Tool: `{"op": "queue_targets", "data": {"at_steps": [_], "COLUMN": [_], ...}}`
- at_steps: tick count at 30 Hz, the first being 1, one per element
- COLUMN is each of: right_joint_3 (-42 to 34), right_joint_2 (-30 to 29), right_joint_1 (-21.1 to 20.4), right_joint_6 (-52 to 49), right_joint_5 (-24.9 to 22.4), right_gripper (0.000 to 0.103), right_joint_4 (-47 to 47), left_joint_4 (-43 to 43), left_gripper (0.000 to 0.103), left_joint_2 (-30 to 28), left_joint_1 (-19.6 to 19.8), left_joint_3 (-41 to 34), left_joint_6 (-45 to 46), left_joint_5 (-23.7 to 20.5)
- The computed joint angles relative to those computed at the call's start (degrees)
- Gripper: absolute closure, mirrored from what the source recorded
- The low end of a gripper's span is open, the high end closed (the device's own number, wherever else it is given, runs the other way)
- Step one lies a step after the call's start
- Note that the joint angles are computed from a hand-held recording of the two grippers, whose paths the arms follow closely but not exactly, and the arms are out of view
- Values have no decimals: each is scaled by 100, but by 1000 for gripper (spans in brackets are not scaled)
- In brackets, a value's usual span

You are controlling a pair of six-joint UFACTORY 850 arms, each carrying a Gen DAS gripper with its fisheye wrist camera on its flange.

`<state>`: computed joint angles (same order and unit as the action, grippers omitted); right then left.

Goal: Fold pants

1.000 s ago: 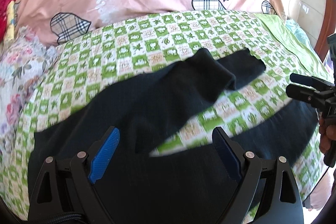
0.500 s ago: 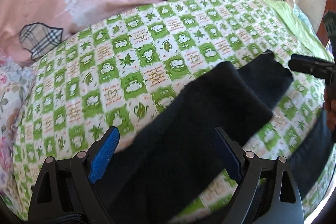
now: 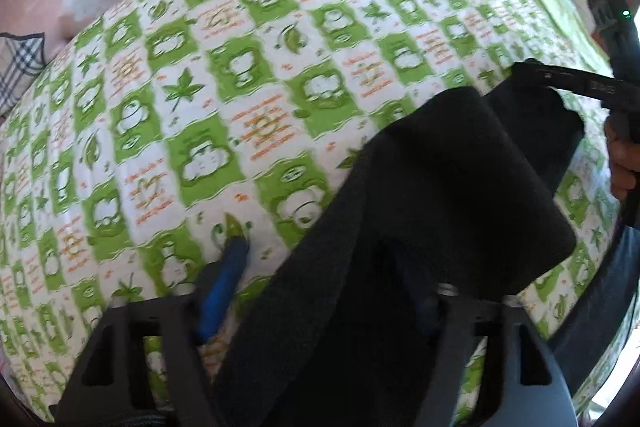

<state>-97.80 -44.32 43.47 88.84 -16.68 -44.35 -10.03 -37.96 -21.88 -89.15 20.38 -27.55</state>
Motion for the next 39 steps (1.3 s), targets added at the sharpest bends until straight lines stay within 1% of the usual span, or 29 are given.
{"op": "queue_targets", "data": {"at_steps": [1, 2, 4, 6, 9, 15, 16, 21, 24, 27, 30, 34, 39], "right_joint_3": [54, 120, 332, 588, 911, 1653, 1773, 2625, 2996, 3507, 3901, 4277, 4614], "right_joint_2": [42, 84, 234, 425, 709, 1399, 1507, 2158, 2382, 2653, 2866, 3093, 3323], "right_joint_1": [-1, 6, 15, 42, 120, 243, 255, 371, 516, 717, 911, 1189, 1552], "right_joint_6": [86, 292, 902, 1791, 2882, 3982, 4097, 5331, 5554, 6522, 7176, 7453, 7345], "right_joint_5": [23, 73, 222, 322, 293, -63, -120, -272, -353, -506, -700, -938, -1233], "right_gripper": [87, 91, 92, 93, 93, 94, 94, 95, 95, 95, 95, 95, 95], "right_joint_4": [-74, -258, -824, -1728, -2917, -4164, -4273, -5404, -5611, -6490, -7052, -7362, -7128], "left_joint_4": [-183, -305, -301, -313, -634, -2006, -2158, -2991, -3209, -3361, -3688, -4130, -4407], "left_gripper": [68, 77, 90, 94, 96, 97, 97, 97, 97, 97, 98, 98, 98], "left_joint_2": [22, 45, 165, 357, 710, 1647, 1784, 2384, 2727, 2968, 3174, 3518, 3815], "left_joint_1": [9, 13, 2, -28, -8, 53, 26, -91, -155, -212, -201, -263, -411], "left_joint_3": [22, 39, 159, 350, 712, 1708, 1873, 2606, 3032, 3334, 3578, 3971, 4370], "left_joint_6": [158, 246, 211, 231, 454, 1647, 1771, 2558, 2854, 3059, 3374, 3812, 4107], "left_joint_5": [2, -21, 64, 189, 310, 495, 534, 600, 646, 716, 708, 792, 931]}}
